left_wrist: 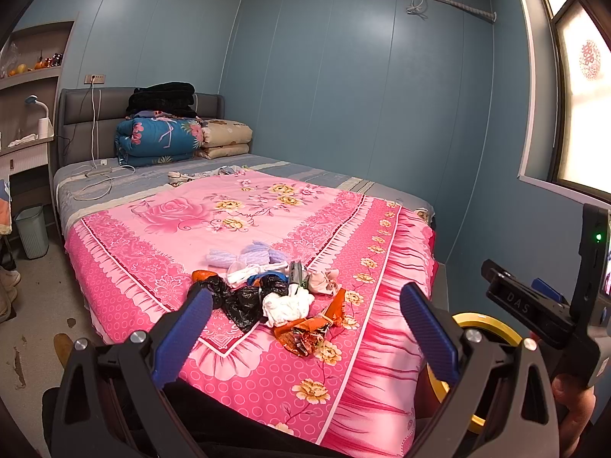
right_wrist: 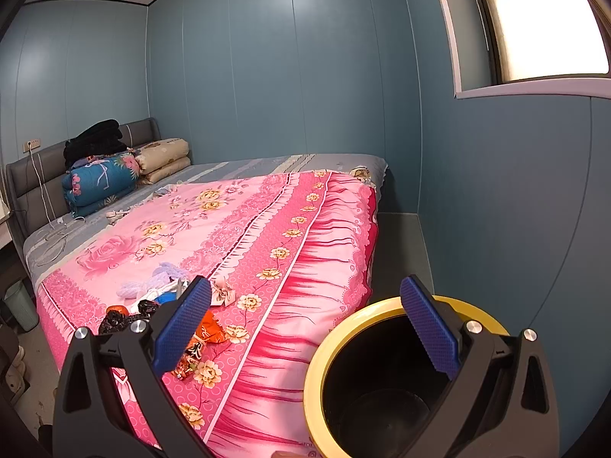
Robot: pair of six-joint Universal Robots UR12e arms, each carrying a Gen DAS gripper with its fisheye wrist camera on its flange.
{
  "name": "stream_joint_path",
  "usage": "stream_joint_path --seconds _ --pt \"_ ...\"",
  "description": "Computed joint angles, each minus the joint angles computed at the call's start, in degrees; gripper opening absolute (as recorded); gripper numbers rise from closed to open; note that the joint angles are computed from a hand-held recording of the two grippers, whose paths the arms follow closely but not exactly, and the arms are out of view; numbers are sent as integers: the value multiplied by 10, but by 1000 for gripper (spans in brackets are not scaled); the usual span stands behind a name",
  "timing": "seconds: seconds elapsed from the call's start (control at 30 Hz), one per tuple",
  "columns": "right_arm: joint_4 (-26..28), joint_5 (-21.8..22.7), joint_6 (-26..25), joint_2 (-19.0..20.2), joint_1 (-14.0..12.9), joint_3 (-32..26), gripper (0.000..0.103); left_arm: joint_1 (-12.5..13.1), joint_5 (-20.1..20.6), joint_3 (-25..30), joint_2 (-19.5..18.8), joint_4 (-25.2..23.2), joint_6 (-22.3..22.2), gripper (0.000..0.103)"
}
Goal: Collect trash
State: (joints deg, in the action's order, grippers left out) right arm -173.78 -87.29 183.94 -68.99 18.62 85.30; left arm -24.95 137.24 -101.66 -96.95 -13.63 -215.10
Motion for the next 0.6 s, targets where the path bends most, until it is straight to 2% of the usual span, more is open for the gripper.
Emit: stream_joint_path --seconds 0.6 --pt "1 -3 0 2 2 -3 95 1 -5 -2 -1 1 0 95"
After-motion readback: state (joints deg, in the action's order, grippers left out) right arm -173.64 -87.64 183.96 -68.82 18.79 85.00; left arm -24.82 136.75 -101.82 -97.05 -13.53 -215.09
